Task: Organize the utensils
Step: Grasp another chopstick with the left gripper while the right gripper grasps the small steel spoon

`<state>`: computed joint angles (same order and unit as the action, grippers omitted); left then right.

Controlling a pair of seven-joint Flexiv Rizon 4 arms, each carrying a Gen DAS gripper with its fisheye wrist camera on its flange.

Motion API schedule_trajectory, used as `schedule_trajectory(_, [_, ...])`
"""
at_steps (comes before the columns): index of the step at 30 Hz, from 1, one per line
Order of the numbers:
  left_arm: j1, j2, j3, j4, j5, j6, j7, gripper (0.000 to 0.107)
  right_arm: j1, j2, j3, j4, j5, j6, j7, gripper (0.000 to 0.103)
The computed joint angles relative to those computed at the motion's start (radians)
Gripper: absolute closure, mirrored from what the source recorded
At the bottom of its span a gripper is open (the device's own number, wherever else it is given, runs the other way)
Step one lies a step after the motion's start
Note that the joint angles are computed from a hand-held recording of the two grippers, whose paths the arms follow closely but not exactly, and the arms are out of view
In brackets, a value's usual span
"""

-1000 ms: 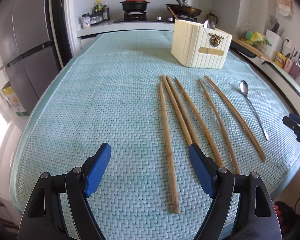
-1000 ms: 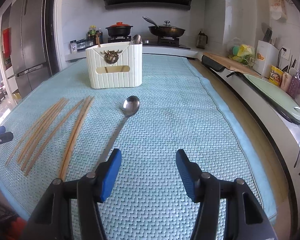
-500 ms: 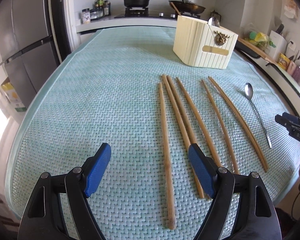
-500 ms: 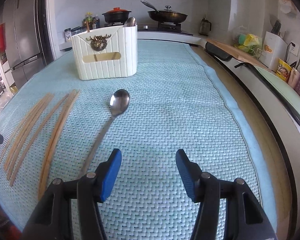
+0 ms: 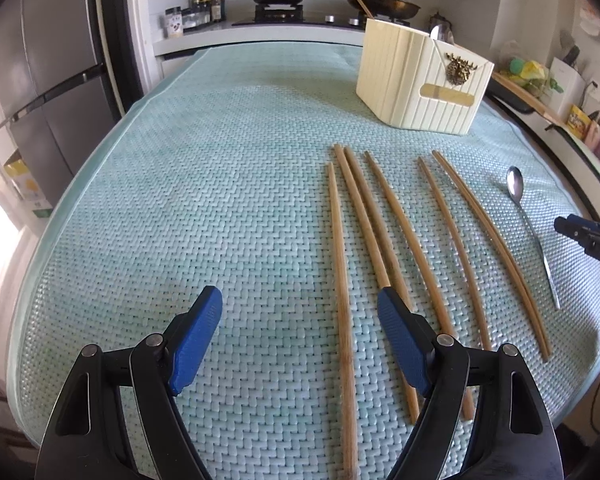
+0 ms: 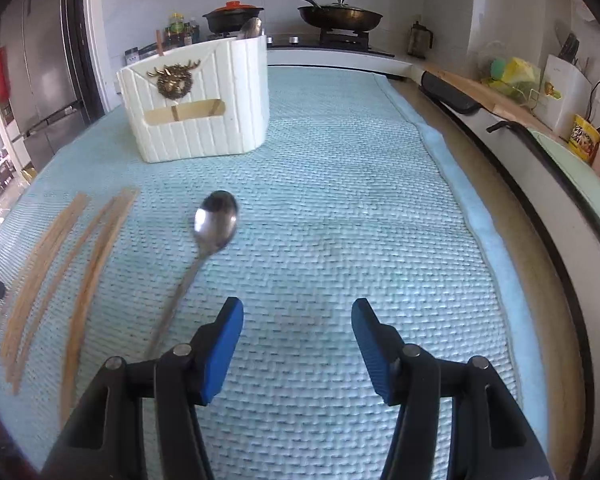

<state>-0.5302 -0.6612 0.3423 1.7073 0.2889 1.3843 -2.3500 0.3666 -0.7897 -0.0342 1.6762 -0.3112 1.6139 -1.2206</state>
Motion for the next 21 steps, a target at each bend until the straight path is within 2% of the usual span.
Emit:
schedule_trajectory(2, [0.02, -0.007, -0.024, -0.008, -0.011, -0.002, 0.02, 0.025, -0.044, -0.008, 0.088, -0.027, 0.001, -0.034, -0.017, 0.045])
schedule_trajectory(4, [0.03, -0.015, -0.037, -0.023, -0.018, -0.016, 0.044, 0.025, -0.043, -0.028, 0.111, -0.065, 0.007, -0.072, -0.012, 0.045])
schedule_trajectory(8, [0.065, -0.024, -0.072, -0.046, -0.041, -0.046, 0.092, 0.025, 0.01, -0.07, 0.064, -0.143, 0.009, -0.122, 0.04, 0.045])
schedule_trajectory(11, [0.085, -0.037, -0.085, -0.069, -0.056, -0.079, 0.119, 0.025, -0.005, -0.099, 0.097, -0.211, 0.012, -0.172, 0.034, 0.045])
schedule_trajectory(13, [0.076, -0.047, -0.066, -0.087, -0.046, -0.092, 0.113, 0.025, 0.004, -0.112, 0.095, -0.241, 0.007, -0.199, 0.033, 0.045])
schedule_trajectory(21, [0.131, -0.072, -0.116, -0.139, -0.075, -0.121, 0.183, 0.025, 0.061, -0.145, 0.026, -0.299, -0.026, -0.227, 0.073, 0.044])
